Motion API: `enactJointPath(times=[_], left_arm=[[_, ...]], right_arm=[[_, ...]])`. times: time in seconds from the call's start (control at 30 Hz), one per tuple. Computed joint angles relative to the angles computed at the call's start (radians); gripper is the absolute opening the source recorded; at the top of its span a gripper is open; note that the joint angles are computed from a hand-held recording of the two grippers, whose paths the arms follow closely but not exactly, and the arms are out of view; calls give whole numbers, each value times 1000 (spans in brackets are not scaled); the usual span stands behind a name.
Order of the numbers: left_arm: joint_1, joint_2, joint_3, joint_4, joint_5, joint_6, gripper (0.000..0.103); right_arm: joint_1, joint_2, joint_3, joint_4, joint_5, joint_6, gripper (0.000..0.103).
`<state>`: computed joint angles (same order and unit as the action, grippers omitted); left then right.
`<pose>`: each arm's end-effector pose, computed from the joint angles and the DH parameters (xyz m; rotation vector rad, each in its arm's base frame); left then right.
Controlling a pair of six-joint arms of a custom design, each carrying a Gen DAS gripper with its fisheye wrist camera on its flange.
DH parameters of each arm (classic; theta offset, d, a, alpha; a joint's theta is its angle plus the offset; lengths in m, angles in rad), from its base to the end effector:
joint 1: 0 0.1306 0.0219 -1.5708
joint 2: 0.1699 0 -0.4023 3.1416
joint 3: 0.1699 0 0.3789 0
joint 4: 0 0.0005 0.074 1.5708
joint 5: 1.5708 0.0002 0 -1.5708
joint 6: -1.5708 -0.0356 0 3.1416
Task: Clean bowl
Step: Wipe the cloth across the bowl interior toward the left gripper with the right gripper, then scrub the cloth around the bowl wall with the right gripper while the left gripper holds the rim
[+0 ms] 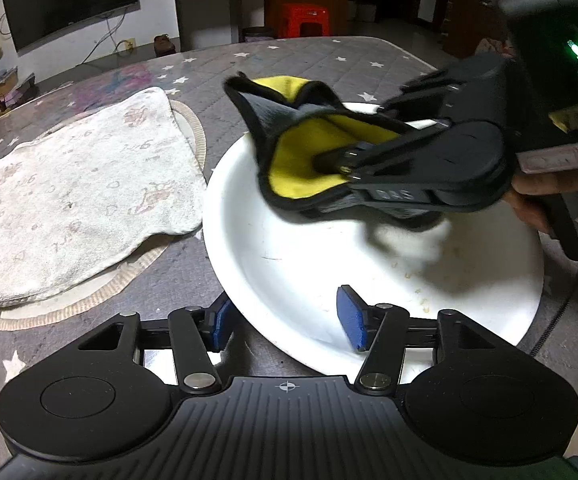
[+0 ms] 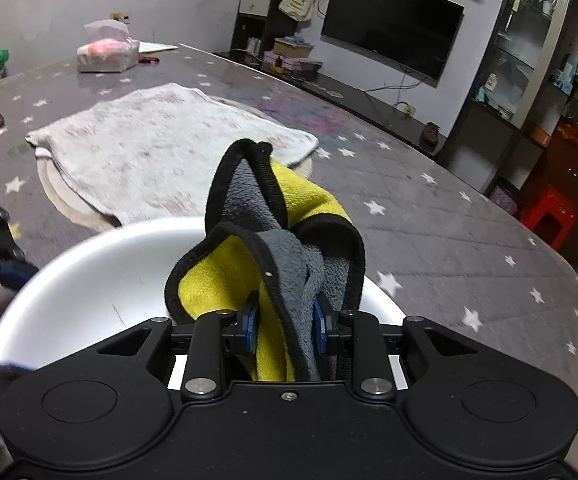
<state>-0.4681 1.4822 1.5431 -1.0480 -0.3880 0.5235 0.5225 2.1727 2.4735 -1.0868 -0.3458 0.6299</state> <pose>0.4445 -0.2102 0.4653 -0.2124 2.4456 0.0732 0.6357 0.3794 0.4550 -1.4041 1.8534 0.3529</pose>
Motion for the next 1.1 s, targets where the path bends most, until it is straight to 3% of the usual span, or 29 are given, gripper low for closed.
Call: enactJointPath(times=[0.27, 0.63, 0.83, 1.1], left_arm=[[-2, 12, 14, -12, -12, 3, 61], [-2, 16, 24, -24, -18, 7, 64], [-4, 14, 20, -22, -22, 7, 64], [2, 16, 12, -8, -16, 10, 65]], right_arm=[[-25, -82, -145, 52, 14, 9, 28], [-53, -166, -253, 2, -38, 59, 28], [-53, -181, -264, -32, -64, 101, 28], [-35, -127, -188, -40, -84, 75, 28]])
